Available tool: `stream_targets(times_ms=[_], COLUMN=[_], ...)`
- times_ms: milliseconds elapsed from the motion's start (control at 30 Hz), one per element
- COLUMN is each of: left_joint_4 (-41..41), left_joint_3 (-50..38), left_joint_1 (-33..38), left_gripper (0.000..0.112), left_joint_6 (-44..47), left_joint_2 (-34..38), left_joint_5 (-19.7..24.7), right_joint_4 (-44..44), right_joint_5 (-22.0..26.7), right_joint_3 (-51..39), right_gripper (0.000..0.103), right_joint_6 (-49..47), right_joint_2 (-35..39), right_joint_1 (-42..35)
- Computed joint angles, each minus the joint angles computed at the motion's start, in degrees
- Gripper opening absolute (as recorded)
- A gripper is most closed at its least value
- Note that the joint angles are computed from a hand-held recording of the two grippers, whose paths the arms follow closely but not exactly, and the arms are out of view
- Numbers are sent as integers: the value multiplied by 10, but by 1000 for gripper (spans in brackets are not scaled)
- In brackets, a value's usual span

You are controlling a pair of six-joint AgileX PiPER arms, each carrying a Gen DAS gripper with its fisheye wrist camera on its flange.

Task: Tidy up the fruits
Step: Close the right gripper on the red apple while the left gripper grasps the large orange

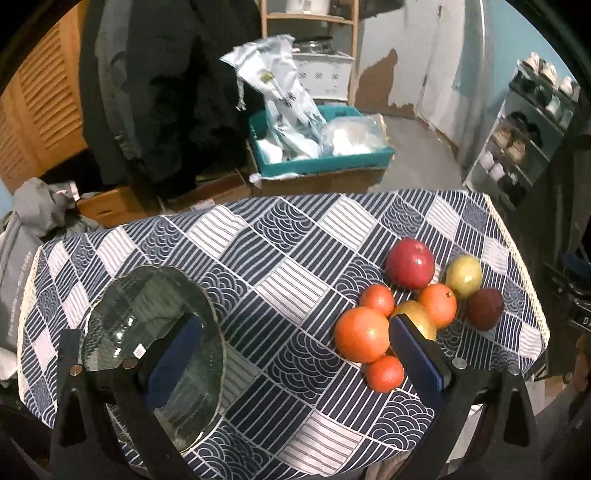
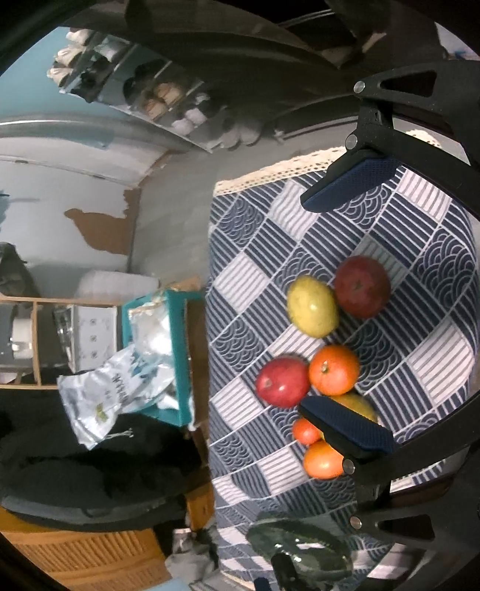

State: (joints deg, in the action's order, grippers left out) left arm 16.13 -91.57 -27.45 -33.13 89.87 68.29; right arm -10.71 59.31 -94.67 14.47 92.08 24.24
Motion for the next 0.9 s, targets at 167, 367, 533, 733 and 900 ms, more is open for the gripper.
stream_targets(times_ms=[167,367,533,733,900], left_joint_4=[-10,2,-24,-55,-79], left_joint_3=[-4,4,16,9,10], left_joint_1=[-5,-15,-11,-4,3], left_gripper=[102,102,102,102,102], left_joint_6=[11,14,44,78,95], left_joint_2=[32,60,80,112,131], left_joint_5=[-6,-18,-35,-44,-52], right_joint_4=[17,29,50,72,78], right_joint_5=[13,23,34,44,45], right_joint_3=[15,22,24,16,20], right_gripper=[99,99,99,99,97], right_joint_6=[-13,-24,-39,-49,-56], right_joint_2=[16,54,81,114,136], right_joint_1=[-16,-32,-46,-59,-60])
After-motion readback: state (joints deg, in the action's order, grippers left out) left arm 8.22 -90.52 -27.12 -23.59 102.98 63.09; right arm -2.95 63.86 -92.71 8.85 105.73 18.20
